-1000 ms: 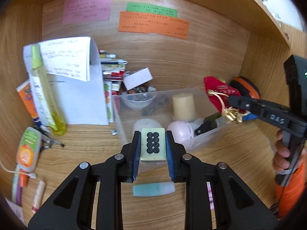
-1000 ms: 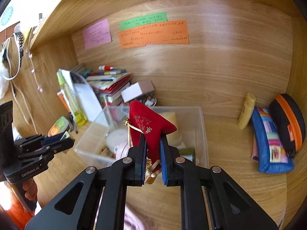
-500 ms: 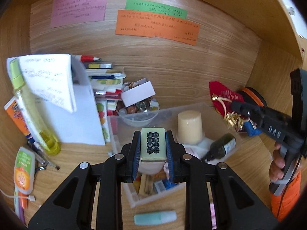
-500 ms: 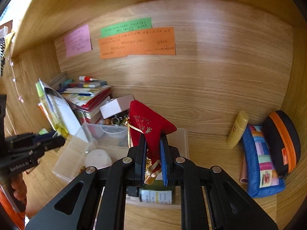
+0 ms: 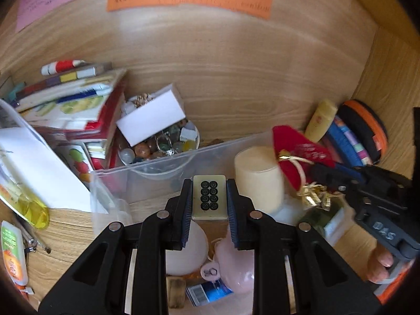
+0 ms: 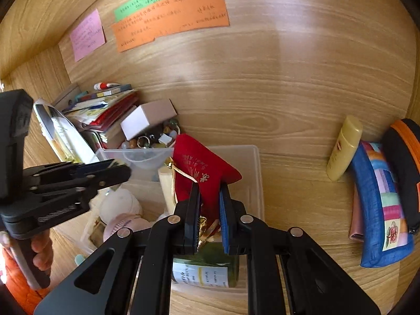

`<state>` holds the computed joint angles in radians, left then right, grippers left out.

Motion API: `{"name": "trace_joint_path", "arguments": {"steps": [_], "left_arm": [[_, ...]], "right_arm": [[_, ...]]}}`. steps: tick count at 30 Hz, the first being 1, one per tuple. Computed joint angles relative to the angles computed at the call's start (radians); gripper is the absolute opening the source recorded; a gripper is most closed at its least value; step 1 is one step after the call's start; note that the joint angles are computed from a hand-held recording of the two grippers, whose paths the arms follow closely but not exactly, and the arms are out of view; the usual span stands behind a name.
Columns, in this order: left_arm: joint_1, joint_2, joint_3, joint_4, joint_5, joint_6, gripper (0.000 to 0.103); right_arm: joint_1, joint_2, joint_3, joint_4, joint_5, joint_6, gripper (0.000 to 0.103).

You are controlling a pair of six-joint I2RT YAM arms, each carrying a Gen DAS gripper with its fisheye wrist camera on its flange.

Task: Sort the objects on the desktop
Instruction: 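Carry the red pouch and domino tile into the clear box and release both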

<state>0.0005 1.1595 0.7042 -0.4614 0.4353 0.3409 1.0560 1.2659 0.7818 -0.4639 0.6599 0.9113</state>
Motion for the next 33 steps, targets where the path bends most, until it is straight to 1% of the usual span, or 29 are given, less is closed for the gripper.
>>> {"name": "trace_joint_path", "arguments": {"steps": [2,4,10,14,16,17,20,22,24,25,26,28,30,33], "left_arm": [[-0.011,0.029,0.0,0.006,-0.011,0.001,0.024],[-0.017,0.041,-0.003,0.009,-0.018,0.005,0.024],[-0.009,0.063,-0.007,0.006,0.005,0.034,0.024],[0.004,0.06,-0.007,-0.006,0.021,0.05,0.024],[0.011,0.05,-0.015,-0.002,0.024,0.055,0.024],[0.018,0.046,-0.017,-0.002,0.028,0.058,0.024],[0.025,0.044,-0.016,-0.005,0.032,0.06,0.024],[0.033,0.04,-0.016,-0.01,0.034,0.064,0.024],[0.051,0.025,-0.016,-0.023,0.042,0.076,0.024],[0.038,0.016,-0.021,-0.012,0.033,0.061,0.024],[0.042,0.005,-0.025,-0.011,0.031,0.058,0.024],[0.043,-0.022,-0.035,-0.003,0.029,0.053,0.035],[0.053,-0.042,-0.038,-0.002,0.034,0.051,0.041],[0.078,-0.071,-0.03,-0.029,0.054,0.064,0.042]], "right_arm": [[-0.008,-0.002,-0.009,0.009,-0.018,0.0,0.012],[-0.011,0.011,-0.007,0.007,-0.021,-0.001,0.014],[-0.013,0.059,0.02,-0.031,0.003,0.006,0.017],[-0.028,0.074,0.023,-0.041,-0.011,0.012,0.02],[-0.03,0.088,0.03,-0.049,-0.014,0.014,0.027],[-0.028,0.095,0.035,-0.054,-0.009,0.014,0.028],[-0.011,0.109,0.052,-0.076,0.014,0.018,0.039],[0.005,0.113,0.064,-0.094,0.036,0.023,0.052],[0.02,0.115,0.071,-0.105,0.057,0.026,0.057],[0.028,0.117,0.078,-0.114,0.07,0.03,0.061],[0.035,0.117,0.082,-0.119,0.076,0.03,0.062],[0.048,0.116,0.087,-0.116,0.081,0.02,0.065],[0.065,0.115,0.101,-0.128,0.095,0.024,0.067],[0.089,0.122,0.126,-0.153,0.12,0.032,0.076]]}}
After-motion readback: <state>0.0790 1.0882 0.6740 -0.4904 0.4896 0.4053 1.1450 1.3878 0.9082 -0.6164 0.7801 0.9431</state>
